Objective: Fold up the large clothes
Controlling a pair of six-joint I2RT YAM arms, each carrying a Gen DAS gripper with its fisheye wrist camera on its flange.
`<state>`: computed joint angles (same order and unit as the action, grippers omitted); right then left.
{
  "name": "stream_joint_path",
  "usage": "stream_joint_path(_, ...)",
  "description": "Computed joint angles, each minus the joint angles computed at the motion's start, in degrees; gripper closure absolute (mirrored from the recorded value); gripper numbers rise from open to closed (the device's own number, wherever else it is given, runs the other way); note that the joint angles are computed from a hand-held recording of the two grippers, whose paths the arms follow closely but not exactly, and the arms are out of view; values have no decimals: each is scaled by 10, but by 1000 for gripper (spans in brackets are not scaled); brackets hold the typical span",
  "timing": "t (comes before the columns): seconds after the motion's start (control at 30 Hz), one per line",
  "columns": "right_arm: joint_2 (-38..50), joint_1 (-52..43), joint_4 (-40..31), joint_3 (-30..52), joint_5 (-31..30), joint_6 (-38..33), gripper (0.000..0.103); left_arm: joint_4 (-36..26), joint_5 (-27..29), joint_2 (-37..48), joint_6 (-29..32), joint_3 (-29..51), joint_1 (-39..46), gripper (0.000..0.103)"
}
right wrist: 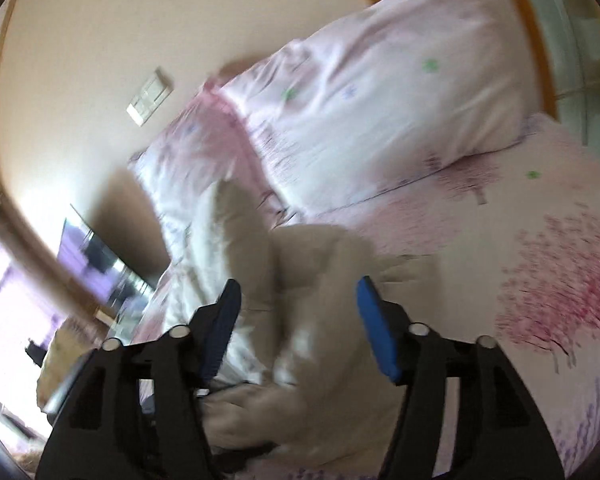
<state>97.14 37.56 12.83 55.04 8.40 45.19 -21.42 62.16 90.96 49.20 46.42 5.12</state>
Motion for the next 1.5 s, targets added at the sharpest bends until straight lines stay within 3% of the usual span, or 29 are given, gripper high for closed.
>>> stream_joint_path(0.23, 94, -20, -129, 149, -106, -53, 38, 55, -30, -3, -18, -22, -36, 49)
stream_joint_path(0.33, 112, -24, -145, 171, -134, -62, 40, 64, -36, -5, -15, -31, -41, 49)
stream_joint_path(0.6, 143, -16, -191, 209, -141, -87, 44, 107, -58, -6, -24, -55, -61, 46)
stream_joint_path(0.73, 147, -20, -180, 195, -146, -81, 78, 145, -75, -14, -33, -76, -74, 44)
stream_joint_path(0.8, 144, -18, -175, 188, -137, -78, 85, 153, -83, -36, -27, -95, -74, 44)
stream_joint_path(0.9, 136, -14, -172, 179, -117, -69, 90, 91, -68, -64, 24, -90, -52, 43)
stream_joint_path(1.07, 106, -13, -147, 138, -79, -59, 92, -224, 5, -66, 263, 18, 73, 35)
stream_joint_path(1.13, 93, -7, -144, 124, -59, -60, 92, -319, 38, -32, 315, 94, 127, 28)
stream_joint_path(1.2, 83, 0, -147, 116, -38, -63, 92, -323, 62, -3, 285, 146, 161, 22)
stream_joint_path(1.23, 78, 4, -150, 112, -28, -65, 92, -289, 69, 6, 239, 163, 178, 19)
stream_joint_path(1.27, 76, 5, -151, 109, -21, -63, 92, -208, 59, 6, 150, 163, 182, 19)
stream_joint_path(1.37, 71, 8, -148, 98, -11, -59, 92, -87, 14, 41, 4, 186, 179, 19)
stream_joint_path(1.5, 73, 9, -146, 85, 4, -49, 92, -13, -37, 95, -87, 221, 161, 19)
